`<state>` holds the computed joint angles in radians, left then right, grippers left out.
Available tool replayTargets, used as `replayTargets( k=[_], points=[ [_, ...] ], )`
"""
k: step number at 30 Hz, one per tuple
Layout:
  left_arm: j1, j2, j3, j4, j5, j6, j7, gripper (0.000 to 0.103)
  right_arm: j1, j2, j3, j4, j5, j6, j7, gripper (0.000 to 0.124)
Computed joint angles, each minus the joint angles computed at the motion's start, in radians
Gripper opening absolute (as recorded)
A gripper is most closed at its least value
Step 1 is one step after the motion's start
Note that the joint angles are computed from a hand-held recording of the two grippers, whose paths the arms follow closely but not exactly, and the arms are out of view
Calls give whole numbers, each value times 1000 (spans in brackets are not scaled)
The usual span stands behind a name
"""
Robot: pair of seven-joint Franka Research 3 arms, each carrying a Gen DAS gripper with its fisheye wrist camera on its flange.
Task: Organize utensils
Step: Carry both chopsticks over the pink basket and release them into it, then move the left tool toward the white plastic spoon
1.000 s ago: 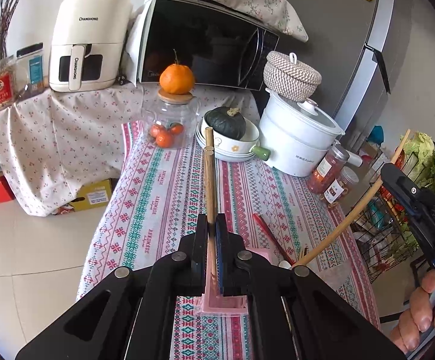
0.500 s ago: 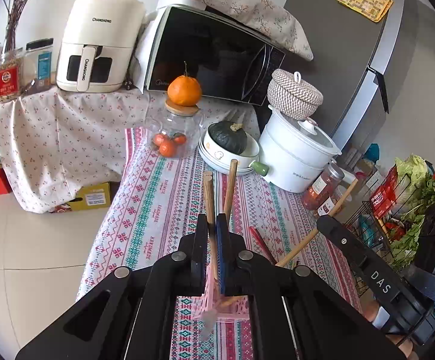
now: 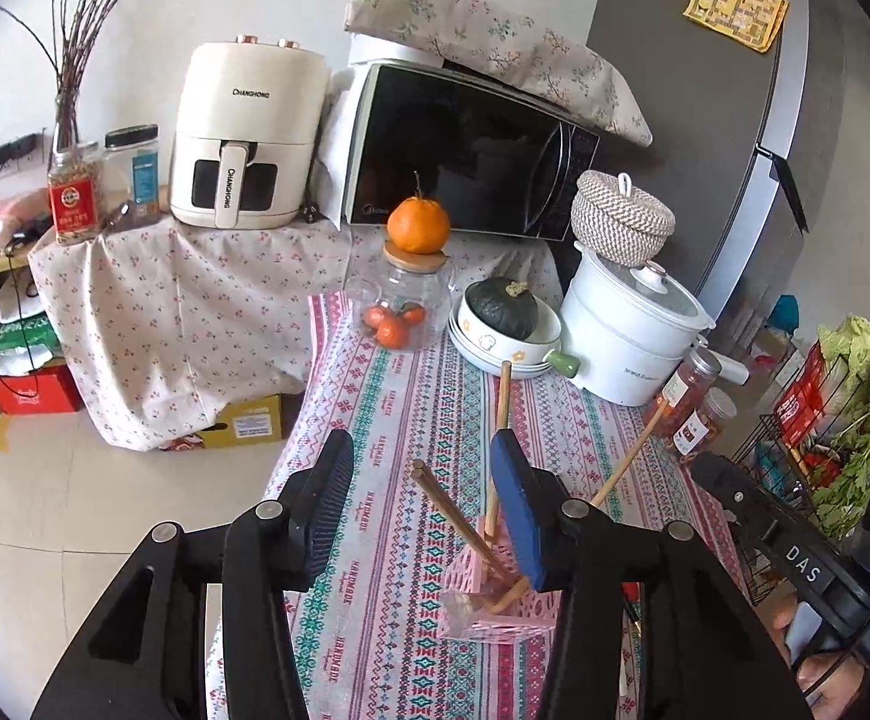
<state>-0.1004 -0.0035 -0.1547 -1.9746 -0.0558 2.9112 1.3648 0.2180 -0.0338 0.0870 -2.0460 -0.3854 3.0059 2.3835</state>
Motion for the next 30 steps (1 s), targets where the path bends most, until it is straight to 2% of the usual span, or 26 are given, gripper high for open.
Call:
replayTargets(
  k=[4,8,12,16,22,27,30],
  points=[
    [-7,-50,4,-39,4,-23,20,57,-11,-68,3,-49,46,-76,-86,51],
    [-41,-103,11,-95,-30,-17,104,69,-45,-135,24,-95,36,-195,-129,59],
    [-83,-137,9,-141,-9,-23,148,76,-55,-195,15,-150,140,-296,-195,63],
    [-149,-132,19,-135,-108,-108,262,76,-66,-238,4,-193,249,-381,-238,66],
    [-173,-85,-29,-95,-112,-212,287,76,-100,-268,8,-233,285,-461,-264,70],
    [-178,1,-67,-23,-87,-310,240,76,-109,-258,-11,-235,341,-522,-292,70],
    [-177,74,-85,32,-52,-344,169,76,-129,-250,-1,-230,307,-539,-271,70]
  ],
)
